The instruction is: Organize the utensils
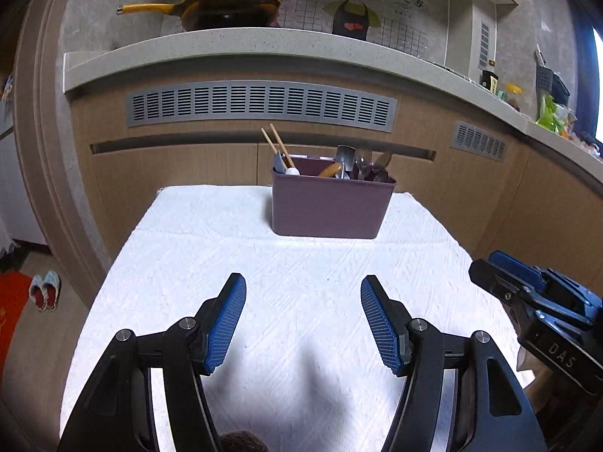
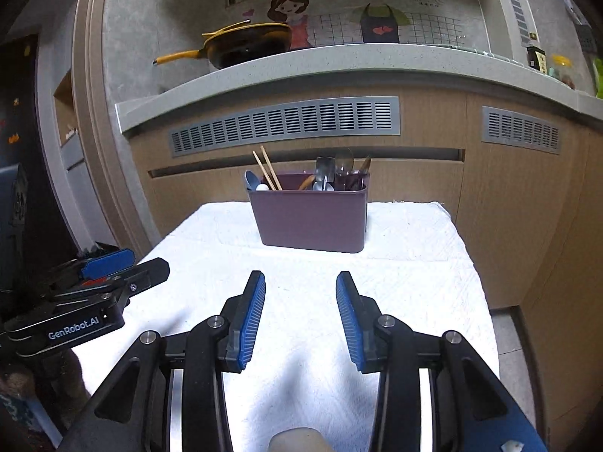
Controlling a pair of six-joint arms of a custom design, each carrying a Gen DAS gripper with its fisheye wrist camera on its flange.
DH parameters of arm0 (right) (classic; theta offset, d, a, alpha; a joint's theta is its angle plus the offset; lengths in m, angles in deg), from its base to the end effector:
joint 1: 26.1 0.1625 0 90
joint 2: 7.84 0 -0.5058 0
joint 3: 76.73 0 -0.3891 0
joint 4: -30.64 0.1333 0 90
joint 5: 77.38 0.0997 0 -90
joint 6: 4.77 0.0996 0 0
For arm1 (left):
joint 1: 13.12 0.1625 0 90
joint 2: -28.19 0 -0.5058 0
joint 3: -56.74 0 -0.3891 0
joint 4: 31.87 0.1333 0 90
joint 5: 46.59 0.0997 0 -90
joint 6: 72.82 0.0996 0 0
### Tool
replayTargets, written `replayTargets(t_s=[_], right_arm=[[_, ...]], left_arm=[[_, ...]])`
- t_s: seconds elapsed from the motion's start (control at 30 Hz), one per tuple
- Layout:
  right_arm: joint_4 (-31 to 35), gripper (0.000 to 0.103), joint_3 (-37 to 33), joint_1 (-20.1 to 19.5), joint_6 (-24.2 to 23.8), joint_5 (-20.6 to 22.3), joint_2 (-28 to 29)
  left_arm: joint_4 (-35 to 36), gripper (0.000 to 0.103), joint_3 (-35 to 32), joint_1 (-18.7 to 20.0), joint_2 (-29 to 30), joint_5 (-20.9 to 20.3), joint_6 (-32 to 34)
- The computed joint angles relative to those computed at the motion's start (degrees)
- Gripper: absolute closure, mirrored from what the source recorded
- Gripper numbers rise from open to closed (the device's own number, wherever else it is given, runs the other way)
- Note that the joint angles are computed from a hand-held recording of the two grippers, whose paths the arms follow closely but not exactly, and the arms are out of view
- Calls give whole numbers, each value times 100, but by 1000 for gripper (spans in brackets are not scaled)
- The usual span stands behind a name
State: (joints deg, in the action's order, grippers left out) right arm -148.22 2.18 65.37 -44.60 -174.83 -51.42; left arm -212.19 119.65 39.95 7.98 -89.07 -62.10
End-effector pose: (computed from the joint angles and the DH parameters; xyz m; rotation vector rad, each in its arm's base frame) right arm 0.1414 -0.8192 0.3076 0.8008 -2.3563 1.1317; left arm -0.3620 -0.8257 0.1017 0.5092 2.2354 -1.1919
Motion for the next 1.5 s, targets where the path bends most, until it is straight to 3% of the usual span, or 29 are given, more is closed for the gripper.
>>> replayTargets(t_s=[1.5], right_arm=[[165, 66, -5, 2, 90, -63, -25]], left_arm=[[102, 39, -29, -3, 18, 56, 1]])
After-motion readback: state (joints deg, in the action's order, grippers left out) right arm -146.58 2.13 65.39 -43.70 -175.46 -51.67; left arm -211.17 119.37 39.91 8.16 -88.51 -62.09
